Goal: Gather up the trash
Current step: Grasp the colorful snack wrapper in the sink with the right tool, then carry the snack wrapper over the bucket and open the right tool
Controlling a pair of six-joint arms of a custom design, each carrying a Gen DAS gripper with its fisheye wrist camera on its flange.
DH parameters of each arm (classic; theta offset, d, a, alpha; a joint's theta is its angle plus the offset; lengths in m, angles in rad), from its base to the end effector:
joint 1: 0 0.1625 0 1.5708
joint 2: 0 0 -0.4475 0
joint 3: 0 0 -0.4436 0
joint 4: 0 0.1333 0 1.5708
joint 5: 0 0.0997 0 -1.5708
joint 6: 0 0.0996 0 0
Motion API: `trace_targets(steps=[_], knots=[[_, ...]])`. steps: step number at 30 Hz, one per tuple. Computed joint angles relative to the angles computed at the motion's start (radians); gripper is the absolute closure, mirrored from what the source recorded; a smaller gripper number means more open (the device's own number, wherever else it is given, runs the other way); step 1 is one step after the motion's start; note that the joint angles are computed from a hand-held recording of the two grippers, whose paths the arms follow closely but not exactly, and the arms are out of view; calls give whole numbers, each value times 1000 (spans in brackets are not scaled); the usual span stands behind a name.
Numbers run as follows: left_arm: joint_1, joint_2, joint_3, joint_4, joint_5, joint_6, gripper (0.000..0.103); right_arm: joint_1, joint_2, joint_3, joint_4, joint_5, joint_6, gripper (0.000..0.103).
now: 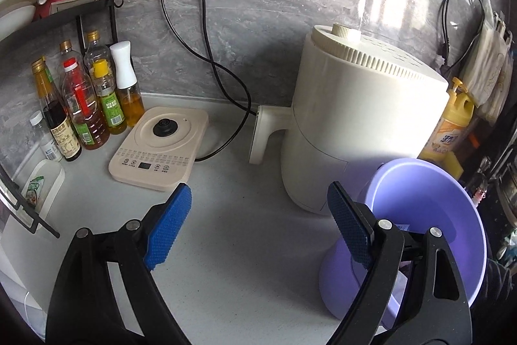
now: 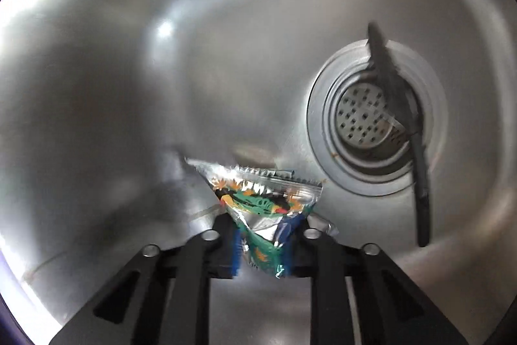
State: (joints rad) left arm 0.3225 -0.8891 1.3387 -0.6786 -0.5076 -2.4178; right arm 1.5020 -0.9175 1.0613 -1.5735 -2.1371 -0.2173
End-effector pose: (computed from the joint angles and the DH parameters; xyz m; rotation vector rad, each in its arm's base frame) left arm -0.5533 -0.4172 0.2091 -0.2762 1.8517 -1.3126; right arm 0.0248 -0.8015 0.3570 0.2449 -2.5751 -0.2882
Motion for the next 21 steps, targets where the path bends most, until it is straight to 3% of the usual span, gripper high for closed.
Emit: trace_targets(steps=[11,21], knots=[[17,-19,52,-220,73,231,18,85,-213,107,-245,256,-175,95],[-16,-52,100,-299,52,327,18,153,-378,178,-353,446,-268,95]])
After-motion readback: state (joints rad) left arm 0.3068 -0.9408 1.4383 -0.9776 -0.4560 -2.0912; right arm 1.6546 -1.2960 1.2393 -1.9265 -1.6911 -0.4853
